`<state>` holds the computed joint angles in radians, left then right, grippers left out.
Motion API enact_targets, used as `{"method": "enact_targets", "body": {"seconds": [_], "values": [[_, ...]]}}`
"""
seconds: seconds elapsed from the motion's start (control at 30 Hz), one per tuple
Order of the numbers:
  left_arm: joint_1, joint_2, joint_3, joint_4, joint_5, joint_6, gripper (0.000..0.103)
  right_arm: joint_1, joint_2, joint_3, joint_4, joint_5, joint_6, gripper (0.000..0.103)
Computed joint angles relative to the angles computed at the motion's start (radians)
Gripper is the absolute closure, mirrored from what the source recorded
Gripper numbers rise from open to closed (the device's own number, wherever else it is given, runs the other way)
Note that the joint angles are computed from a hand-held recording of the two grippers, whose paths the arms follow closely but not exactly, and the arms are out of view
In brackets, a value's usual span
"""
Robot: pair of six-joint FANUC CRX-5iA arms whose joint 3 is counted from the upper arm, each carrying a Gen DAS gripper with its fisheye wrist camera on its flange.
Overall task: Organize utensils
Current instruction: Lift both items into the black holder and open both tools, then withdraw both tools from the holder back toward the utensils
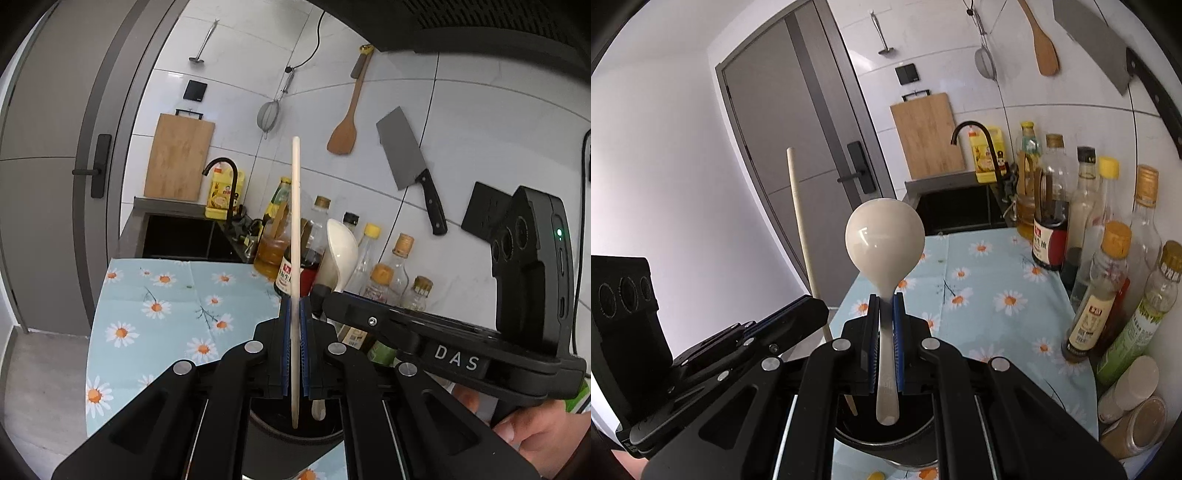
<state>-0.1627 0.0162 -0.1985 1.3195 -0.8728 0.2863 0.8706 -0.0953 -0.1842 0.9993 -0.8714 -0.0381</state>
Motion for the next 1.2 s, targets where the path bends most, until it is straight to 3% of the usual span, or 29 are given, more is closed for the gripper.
{"method": "enact_targets", "body": {"seconds": [0.07, 0.13, 0.33, 0.67, 0.77, 1.2], "values": [[0.003, 0.001, -0.001, -0.008, -0.010, 0.004, 0.099, 0.003, 0.000, -0.003, -0.005, -0.008, -0.011, 0.092], [0.017, 0.007, 0.016, -0.051, -0.043, 0.032, 0.098, 0.009, -0.005, -0.003, -0.021, -0.016, -0.024, 0.067], [0.044, 0.010, 0.049, -0.142, -0.091, 0.116, 0.098, 0.025, -0.028, -0.023, 0.021, -0.048, -0.088, 0.066], [0.073, -0.052, 0.031, -0.177, -0.134, 0.122, 0.097, 0.088, -0.076, -0.040, 0.047, -0.144, -0.135, 0.066], [0.092, -0.070, 0.035, -0.212, -0.163, 0.166, 0.081, 0.127, -0.089, -0.039, 0.039, -0.192, -0.116, 0.066], [0.202, -0.165, -0.025, -0.315, -0.306, 0.235, 0.080, 0.294, -0.129, -0.023, -0.086, -0.357, 0.113, 0.066]]}}
